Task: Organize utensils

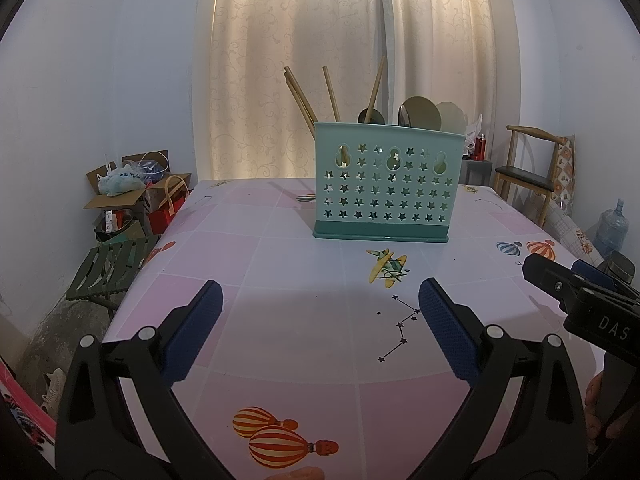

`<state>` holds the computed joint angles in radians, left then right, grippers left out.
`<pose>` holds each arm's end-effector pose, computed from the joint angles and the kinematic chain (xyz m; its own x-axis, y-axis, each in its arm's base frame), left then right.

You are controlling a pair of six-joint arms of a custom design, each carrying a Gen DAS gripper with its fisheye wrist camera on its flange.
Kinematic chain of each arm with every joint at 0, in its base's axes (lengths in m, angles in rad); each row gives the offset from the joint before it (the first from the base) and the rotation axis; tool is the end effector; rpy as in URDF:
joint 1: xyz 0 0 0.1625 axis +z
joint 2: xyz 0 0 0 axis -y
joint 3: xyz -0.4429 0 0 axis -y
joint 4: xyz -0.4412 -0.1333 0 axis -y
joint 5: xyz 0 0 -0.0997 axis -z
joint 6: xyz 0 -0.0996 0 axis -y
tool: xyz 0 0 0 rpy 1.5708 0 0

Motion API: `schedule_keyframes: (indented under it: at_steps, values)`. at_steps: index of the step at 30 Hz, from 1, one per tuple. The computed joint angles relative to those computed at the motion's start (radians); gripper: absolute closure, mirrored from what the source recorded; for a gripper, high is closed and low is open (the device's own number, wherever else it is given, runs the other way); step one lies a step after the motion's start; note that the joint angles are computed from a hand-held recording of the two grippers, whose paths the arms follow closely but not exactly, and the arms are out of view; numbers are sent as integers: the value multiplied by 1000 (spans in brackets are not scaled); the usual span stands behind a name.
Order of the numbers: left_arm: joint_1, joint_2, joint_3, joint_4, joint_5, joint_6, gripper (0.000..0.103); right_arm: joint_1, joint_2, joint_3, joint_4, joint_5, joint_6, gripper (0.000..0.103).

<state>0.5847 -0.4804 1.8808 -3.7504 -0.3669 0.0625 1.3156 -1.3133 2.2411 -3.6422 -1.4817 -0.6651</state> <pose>-0.3451 -0.4998 -0.0230 -0.7065 -0.0383 -0.7067 0.6387 0.3959 -0.6599 0.0091 -0.5283 0.2873 -0.8390 -0.1112 0.5327 -0.5251 0.4223 -0.7389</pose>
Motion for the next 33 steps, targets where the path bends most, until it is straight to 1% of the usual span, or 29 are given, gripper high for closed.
schedule_keyframes:
  at_steps: [33]
  values:
    - [2,-10,16,14,-1,-17,8,2,1,-2,2,-4,3,6]
